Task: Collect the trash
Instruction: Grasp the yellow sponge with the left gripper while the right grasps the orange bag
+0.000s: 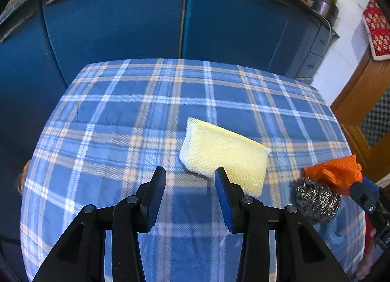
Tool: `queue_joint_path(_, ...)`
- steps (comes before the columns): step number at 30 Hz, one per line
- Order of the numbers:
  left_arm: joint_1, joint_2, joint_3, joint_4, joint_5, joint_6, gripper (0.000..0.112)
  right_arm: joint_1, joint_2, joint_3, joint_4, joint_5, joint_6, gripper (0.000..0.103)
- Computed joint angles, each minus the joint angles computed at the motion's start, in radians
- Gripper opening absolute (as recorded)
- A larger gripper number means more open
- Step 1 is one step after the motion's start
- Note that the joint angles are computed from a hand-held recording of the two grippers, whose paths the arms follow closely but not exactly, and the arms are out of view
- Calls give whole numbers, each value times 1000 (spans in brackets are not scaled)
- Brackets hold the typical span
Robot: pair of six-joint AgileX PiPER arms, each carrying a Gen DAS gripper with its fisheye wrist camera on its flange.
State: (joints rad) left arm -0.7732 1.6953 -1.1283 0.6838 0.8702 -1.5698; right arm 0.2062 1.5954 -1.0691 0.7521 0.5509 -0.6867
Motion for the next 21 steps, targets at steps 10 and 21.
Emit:
queue_joint_path(10,24,-12,-4,-38,-77,7,59,-11,53,-11,77,15,-81,29)
queue_joint_path(21,52,96,-151,-81,-29,20,66,-66,19,45,241,19,-228,11)
